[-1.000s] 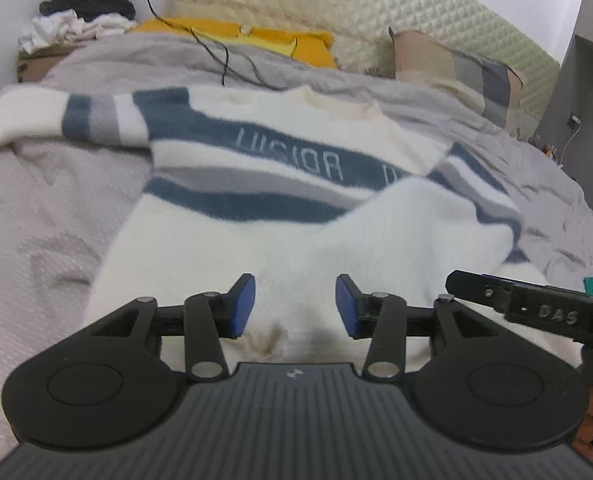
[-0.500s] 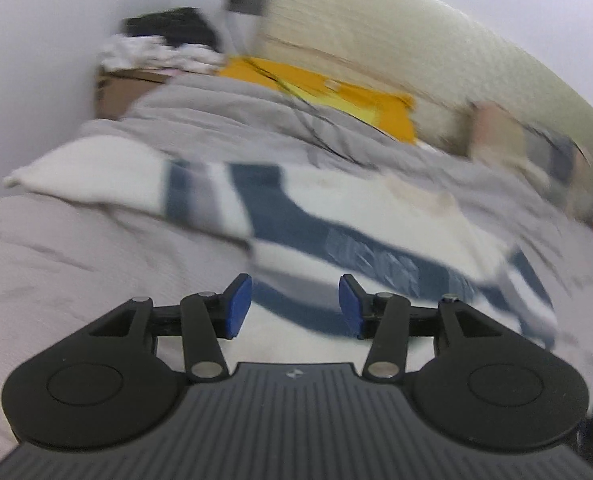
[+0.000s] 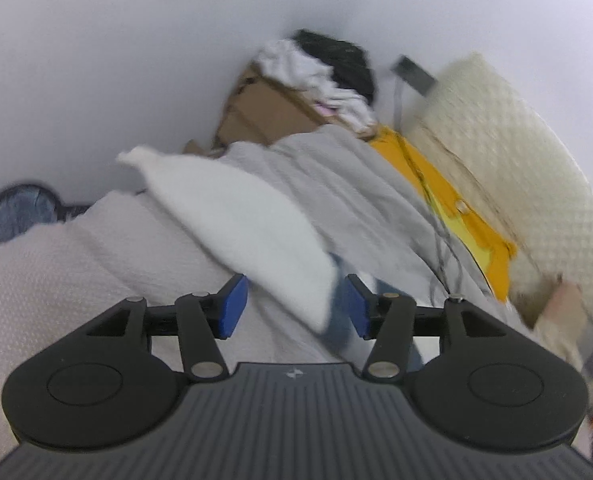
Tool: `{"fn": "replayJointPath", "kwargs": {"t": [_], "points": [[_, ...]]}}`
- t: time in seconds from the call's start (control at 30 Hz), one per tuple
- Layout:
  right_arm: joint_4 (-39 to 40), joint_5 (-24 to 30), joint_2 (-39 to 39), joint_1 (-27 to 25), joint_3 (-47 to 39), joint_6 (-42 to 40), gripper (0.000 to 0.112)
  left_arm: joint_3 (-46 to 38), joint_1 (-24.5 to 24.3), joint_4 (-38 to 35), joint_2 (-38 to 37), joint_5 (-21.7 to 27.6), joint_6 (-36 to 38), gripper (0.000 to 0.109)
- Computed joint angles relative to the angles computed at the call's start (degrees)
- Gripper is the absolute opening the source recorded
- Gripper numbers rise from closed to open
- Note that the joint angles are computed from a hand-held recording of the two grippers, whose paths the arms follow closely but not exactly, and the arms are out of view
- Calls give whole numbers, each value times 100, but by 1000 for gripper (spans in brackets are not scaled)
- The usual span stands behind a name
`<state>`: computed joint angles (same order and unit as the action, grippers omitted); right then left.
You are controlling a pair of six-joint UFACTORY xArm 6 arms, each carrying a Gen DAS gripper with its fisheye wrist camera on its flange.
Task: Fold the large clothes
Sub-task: 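Grasp the other sleeve cuff with the left gripper and lift it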
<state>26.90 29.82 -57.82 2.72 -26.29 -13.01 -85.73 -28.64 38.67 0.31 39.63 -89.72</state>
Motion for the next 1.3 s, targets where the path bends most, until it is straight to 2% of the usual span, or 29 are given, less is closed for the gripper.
{"fn": "replayJointPath", "kwargs": {"t": [0.07, 0.13, 0.27, 0.37, 0.43, 0.57, 0.63, 0.67, 0.73, 0.8, 0.87, 0.93, 0.97, 1.07, 1.2, 1.3], "points": [[62, 23, 218, 15, -61, -40, 52, 299, 290, -187, 8, -423, -90, 59], [160, -33, 440, 35, -122, -44, 61, 549, 555, -294, 63, -828, -186, 59], [376, -247, 905, 128, -283, -274, 61, 706, 933, -696, 475, -1744, -30, 59], [385, -457, 1217, 202, -362, -470, 61, 570, 1037, -284, 837, -2170, -526, 58], [296, -552, 1422, 210, -410, -543, 61, 382, 1057, -567, 1167, -2496, -427, 58], [345, -661, 1730, 151, -492, -843, 61, -240, 1016, -1233, 1824, -2458, -12, 59], [411, -716, 1823, 144, -522, -937, 61, -600, 976, -1294, 2105, -2223, -228, 59], [507, -729, 1838, 137, -526, -1016, 62, -759, 992, -1067, 2220, -2170, -551, 59], [666, -766, 1853, 123, -521, -1120, 62, -921, 997, -138, 2274, -2069, -1568, 57], [809, -773, 1880, 106, -535, -1198, 63, -1033, 1023, 576, 2284, -2004, -2178, 57], [917, -816, 1919, 108, -539, -1262, 63, -1083, 1120, 1768, 2266, -2186, -3280, 57], [1037, -796, 1946, 87, -552, -1330, 63, -1190, 1238, 2403, 2331, -2431, -3921, 57], [1075, -802, 1954, 86, -552, -1357, 64, -1279, 1261, 2433, 2402, -2435, -3882, 57], [1121, -806, 1963, 86, -553, -1423, 64, -1461, 1226, 1953, 2553, -2034, -3399, 57], [1143, -812, 1978, 87, -558, -1452, 65, -1556, 1190, 2156, 2634, -1283, -3932, 57], [1148, -832, 1988, 96, -554, -1463, 65, -1900, 1272, 1943, 2853, -1133, -3648, 57]]}}
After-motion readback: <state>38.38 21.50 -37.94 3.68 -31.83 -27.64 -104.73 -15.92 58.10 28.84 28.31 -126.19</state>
